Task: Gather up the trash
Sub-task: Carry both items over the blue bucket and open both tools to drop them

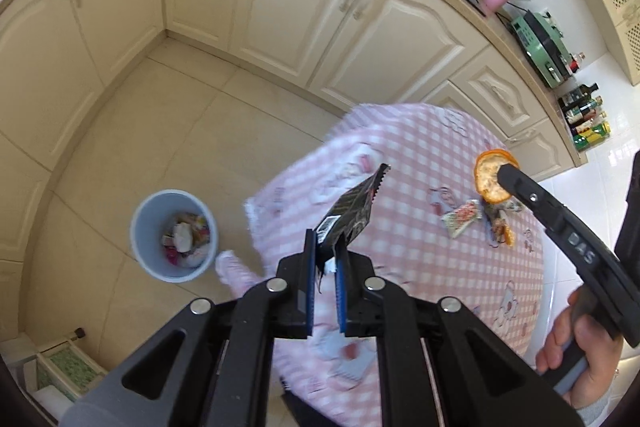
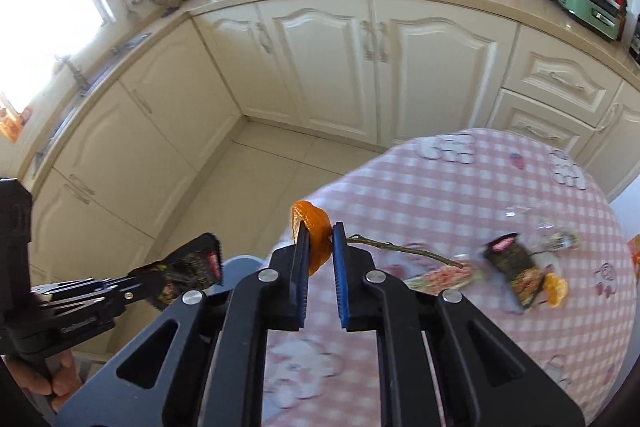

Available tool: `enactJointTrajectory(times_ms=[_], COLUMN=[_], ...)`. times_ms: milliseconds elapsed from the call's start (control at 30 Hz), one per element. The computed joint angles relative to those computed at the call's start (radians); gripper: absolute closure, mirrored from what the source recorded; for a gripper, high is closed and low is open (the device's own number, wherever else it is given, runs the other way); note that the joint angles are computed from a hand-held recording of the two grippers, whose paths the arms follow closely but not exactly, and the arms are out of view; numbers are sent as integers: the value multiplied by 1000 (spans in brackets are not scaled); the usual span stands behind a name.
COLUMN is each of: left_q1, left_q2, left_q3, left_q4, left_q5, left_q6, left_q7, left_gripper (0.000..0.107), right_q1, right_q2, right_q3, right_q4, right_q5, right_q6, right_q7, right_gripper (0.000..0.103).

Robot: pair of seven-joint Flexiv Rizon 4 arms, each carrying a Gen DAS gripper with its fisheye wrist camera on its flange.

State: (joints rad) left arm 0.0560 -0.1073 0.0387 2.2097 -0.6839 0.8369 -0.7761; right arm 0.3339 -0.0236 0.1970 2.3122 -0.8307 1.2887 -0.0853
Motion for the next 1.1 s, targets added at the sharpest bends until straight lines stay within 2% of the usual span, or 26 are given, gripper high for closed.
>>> enactJointTrajectory(times_ms=[167,267,400,567,800,1100], left_q1=[84,134,194,256,303,324], left_q2=[-13,-29,-52,-82,-100,-118], left_q3=[59,83,100,109,114,111], left_q4=[-41,-67,-101,-148,-173,-192], left_q5=[46,74,89,90,93,94], left_q6=[-32,-40,-49,-70,-95,-111], left_q7=[33,33,37,45,51,51], left_gripper=[99,99,99,99,99,99], right_q1=[95,156,222,285,360,400], right_q2=[-131,-211,-300,-388,-457,-466], right_q3=[0,-14,-13,-4,-45,-72], right_q4=[-131,-209,-305,-435,-541,-565], right_q5=[-36,-2,96,208,287,323], right_q6=[36,70,86,44,18,-4], right_q7=[72,68,9,-112,-196,-221], right_gripper=[93,93,93,93,90,87])
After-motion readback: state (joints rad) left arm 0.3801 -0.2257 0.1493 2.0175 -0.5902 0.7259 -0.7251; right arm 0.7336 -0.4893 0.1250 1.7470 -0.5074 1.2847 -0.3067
